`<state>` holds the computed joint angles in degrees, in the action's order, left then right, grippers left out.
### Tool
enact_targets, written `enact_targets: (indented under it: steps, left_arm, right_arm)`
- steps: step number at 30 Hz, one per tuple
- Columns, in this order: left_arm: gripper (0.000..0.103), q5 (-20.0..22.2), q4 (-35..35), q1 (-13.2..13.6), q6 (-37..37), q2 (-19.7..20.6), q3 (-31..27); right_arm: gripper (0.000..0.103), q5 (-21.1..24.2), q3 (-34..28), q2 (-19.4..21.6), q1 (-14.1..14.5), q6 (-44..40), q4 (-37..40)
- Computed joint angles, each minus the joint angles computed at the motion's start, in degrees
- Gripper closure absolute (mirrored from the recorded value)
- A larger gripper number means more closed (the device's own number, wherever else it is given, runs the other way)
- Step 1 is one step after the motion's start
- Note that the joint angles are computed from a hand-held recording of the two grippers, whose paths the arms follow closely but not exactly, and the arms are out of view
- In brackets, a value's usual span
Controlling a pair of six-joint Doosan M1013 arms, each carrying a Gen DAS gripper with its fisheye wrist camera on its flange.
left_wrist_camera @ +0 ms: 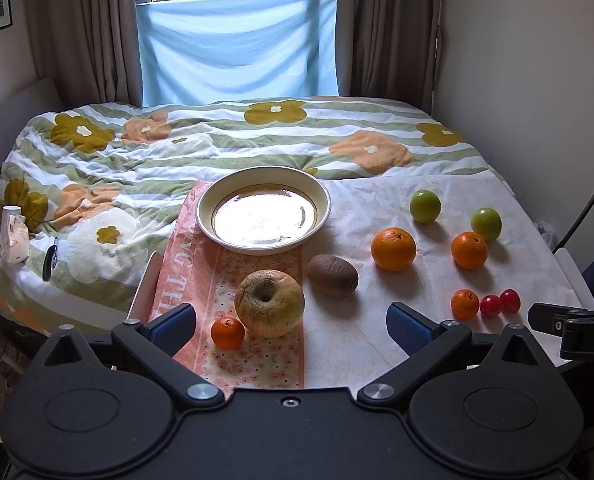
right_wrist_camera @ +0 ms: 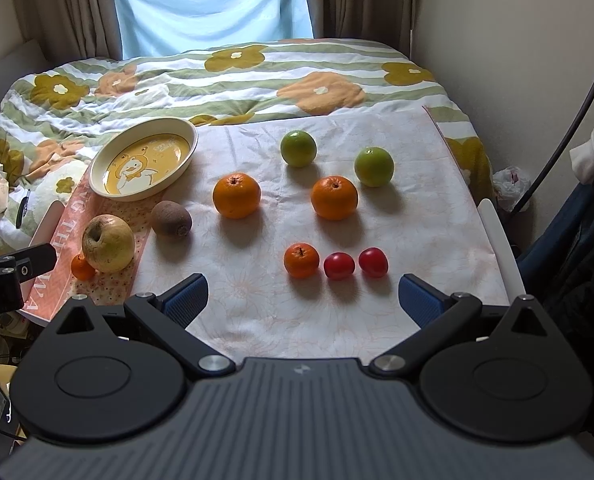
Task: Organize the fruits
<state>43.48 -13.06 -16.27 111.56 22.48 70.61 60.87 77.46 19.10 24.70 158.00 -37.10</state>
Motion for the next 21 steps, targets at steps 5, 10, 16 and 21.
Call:
enact_targets:
  steps: [5,10,16,21]
  left_arm:
    - [0.000,0.8,-0.3,0.1,-0.1,0.3,-0.6]
    - [0.000,2.3,-0.9,0.3,1.6,1.1,-1.9]
    - [0.000,2.2,-3.4,1.2,6.4,2.1,-1.9]
    - [0.000,1.5,-6.7,1.9,11.4,3.8,-2.3]
  right_arm:
    - [0.000,0.1,-0.2,0.1,-0.1,-0.2,0.4]
    - [0.000,1.0,-1.1,0.5,-0.2,0.0,1.7]
    - [0.000,2.0,-2.1,1.7,-0.1,1.4,2.0]
    - [0.000,2.6,-2.3,3.1,0.1,3.6,0.0]
